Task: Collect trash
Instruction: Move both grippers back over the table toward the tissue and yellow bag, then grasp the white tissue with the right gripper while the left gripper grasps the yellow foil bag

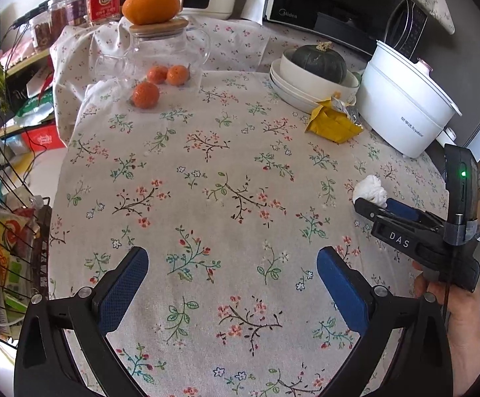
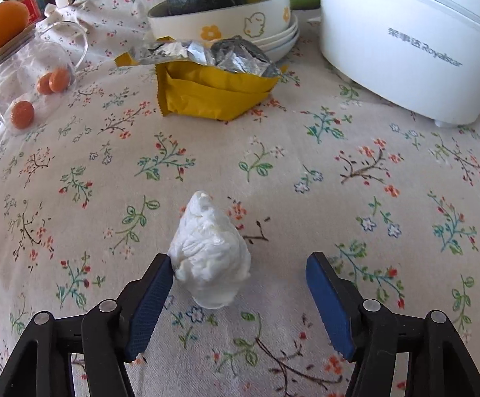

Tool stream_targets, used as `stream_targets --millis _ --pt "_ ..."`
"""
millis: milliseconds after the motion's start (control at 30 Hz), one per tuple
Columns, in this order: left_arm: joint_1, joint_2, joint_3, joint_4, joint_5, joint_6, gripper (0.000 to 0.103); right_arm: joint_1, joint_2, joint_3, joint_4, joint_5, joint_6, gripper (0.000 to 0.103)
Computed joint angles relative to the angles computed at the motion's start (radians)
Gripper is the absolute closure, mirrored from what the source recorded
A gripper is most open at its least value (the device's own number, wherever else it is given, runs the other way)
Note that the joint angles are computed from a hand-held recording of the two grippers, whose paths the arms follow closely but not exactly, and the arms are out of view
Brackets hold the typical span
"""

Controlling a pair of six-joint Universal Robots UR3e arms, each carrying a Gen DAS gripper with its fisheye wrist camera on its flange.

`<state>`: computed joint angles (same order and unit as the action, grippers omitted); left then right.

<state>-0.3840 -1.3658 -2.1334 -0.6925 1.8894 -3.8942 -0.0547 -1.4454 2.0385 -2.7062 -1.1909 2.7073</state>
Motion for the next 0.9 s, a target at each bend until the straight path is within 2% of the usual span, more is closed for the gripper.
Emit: stream_targets --millis 100,133,167,333,500,567,633,833,900 --pt "0.004 -0.054 0.013 0.062 0.011 0.031 0.0 0.02 0.038 -0.02 -0.038 0.007 0.017 0.052" --pt "0.011 -0.074 0.016 0.085 0.006 0.051 0.0 0.018 0.046 -0.026 -0.039 0.021 0.015 0.058" --pt "0.018 -0.094 0.022 0.104 -0.002 0.074 0.0 0.014 0.053 -0.036 -0.027 0.033 0.012 0.071" --pt "0.058 -0.207 0.069 0.213 -0.026 0.191 0.0 -0.04 0.013 -0.036 0.039 0.08 -0.003 0.073" --pt "0.12 -0.334 0.149 0.362 -0.127 0.273 0.001 -0.137 -0.065 -0.033 0.169 0.144 -0.067 0.073" --pt "0.135 -0.402 0.211 0.4 -0.16 0.292 0.008 -0.165 -0.088 -0.034 0.199 0.149 -0.085 0.073" --pt "0.145 -0.479 0.296 0.414 -0.184 0.304 0.021 -0.197 -0.111 -0.04 0.248 0.162 -0.106 0.073" --pt "0.147 -0.675 0.512 0.489 -0.193 0.302 0.04 -0.28 -0.179 -0.041 0.349 0.201 -0.177 0.073" --pt "0.146 -0.72 0.565 0.502 -0.186 0.287 0.043 -0.298 -0.193 -0.044 0.376 0.202 -0.201 0.073"
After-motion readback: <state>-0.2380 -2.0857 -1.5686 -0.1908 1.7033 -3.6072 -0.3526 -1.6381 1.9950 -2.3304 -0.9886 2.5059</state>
